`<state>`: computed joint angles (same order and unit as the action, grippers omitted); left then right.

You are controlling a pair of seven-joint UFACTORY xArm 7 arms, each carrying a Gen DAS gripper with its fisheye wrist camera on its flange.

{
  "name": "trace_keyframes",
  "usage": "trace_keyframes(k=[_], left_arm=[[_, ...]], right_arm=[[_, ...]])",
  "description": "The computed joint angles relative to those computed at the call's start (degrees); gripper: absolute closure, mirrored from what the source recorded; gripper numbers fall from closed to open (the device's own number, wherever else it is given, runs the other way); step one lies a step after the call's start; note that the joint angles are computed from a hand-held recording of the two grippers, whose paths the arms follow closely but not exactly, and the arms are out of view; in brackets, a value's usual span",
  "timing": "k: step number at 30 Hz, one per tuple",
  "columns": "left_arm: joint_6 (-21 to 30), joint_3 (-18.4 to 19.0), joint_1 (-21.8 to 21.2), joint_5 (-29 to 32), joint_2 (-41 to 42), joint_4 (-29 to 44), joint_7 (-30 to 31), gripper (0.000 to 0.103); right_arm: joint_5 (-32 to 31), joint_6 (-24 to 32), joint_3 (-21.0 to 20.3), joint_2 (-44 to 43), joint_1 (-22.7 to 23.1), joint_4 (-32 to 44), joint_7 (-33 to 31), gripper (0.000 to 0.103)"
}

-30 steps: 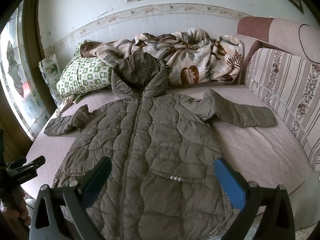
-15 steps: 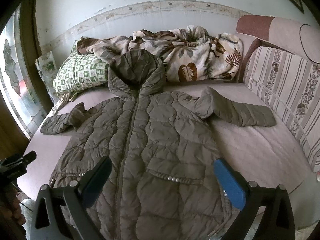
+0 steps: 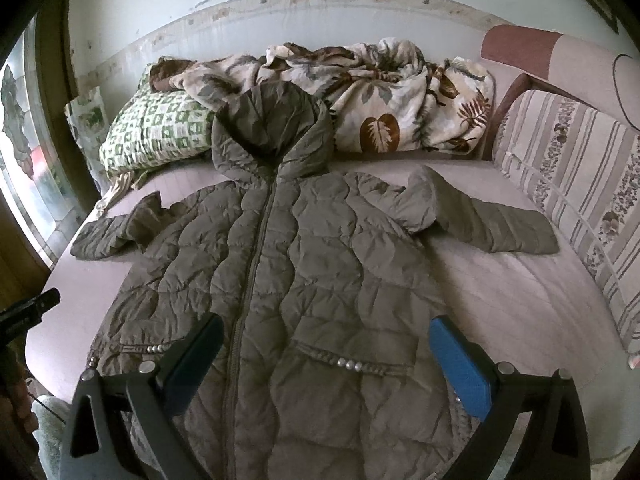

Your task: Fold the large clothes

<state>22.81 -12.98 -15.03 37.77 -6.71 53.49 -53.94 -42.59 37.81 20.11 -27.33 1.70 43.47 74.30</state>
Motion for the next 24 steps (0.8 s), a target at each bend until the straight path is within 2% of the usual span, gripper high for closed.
trace_keyframes(k=[6, 13, 17, 24], left_arm=[[-0.9, 3.5, 1.3, -4.0, 4.8, 3.6, 3.0, 0.000], [0.2, 8.3, 2.3, -0.5, 11.5, 9.7, -0.1, 0.000], [0.3, 11.0, 2.2, -0.8, 16.1, 14.3, -0.2, 0.000], [3.2, 14.5, 1.1, -4.2, 25.3, 25.2, 5.9, 0.000]], right_arm=[[-0.9, -1.3, -0.7, 4.0, 0.0, 2.1, -0.3, 0.000], [-2.5, -1.4, -2.4, 9.3, 1.7, 5.7, -0.8, 0.000], [-2.7, -1.4, -3.8, 11.8, 3.3, 7.4, -1.5, 0.000], [-3.8, 0.0, -6.1, 17.1, 6.2, 12.0, -3.2, 0.000]])
